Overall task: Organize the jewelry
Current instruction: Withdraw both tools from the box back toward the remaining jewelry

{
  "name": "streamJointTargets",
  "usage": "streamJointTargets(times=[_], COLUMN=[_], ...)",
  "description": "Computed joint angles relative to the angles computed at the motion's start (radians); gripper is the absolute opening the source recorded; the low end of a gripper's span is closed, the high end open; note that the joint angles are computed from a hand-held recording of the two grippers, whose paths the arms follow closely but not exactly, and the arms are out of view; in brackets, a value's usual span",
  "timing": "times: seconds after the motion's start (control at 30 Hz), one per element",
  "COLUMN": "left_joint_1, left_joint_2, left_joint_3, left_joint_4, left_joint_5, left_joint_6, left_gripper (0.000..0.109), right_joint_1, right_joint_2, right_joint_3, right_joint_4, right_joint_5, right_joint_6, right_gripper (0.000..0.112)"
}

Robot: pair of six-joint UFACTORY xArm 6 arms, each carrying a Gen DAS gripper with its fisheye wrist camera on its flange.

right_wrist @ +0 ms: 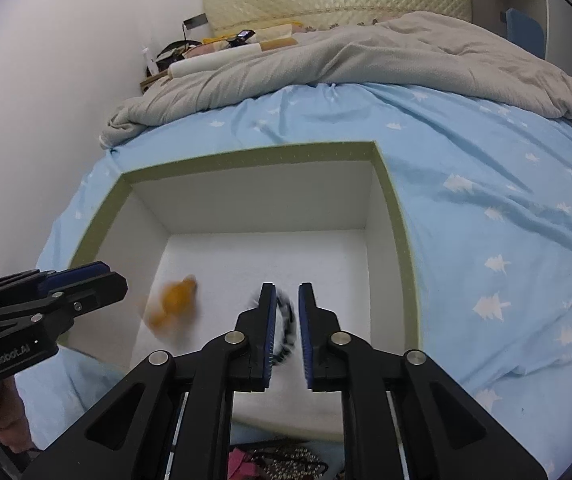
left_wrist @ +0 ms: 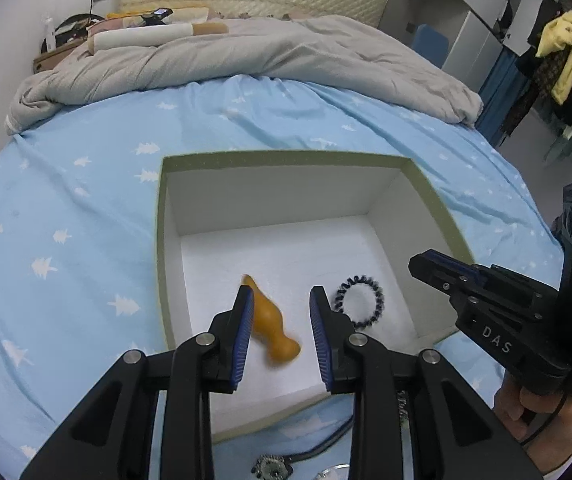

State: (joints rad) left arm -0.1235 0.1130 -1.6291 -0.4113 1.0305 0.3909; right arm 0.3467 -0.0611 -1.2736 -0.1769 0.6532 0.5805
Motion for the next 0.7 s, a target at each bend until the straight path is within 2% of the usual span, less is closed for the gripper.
streamJointTargets(times=[0.07,0.1,0.13,0.2,0.5,0.7], left_joint_1=[0.001,0.004,0.007,0.017,0.052,0.079], left_joint_2=[-0.017,-0.03,-0.038,-0.073,-0.221,-0.336], left_joint_3=[0.003,0.005,0.006,0.022,0.071,0.14], left_joint_4=[0.007,0.008,0.007,-0.012,-0.072,-0.139], left_joint_5=[-0.002,-0.004,-0.002,-0.011,0.015,0.001], left_joint_6=[-0.001,-0.003,-0.004,0.007,0.046,0.091], left_gripper=[0.03,0.035,0.047,0.054,0.054,0.054], right_joint_1=[0.003,0.003,0.006,0.01,0.071,0.128], right_joint_2=[-0.028,-0.037,-0.056,-0.082,-0.197,-0.277], right_joint_3=[0.007,0.008,0.011,0.009,-0.006,0.021], right_joint_4=[-0.011,-0.014,-0.026,-0.04,-0.166,-0.253], right_joint_5=[-0.005,-0.008,-0.008,-0.002,0.054,0.067], right_joint_6=[0.016,0.021,0.031,0.044,0.127,0.192], right_gripper=[0.025,0.026,0.027,0.027,0.027,0.027])
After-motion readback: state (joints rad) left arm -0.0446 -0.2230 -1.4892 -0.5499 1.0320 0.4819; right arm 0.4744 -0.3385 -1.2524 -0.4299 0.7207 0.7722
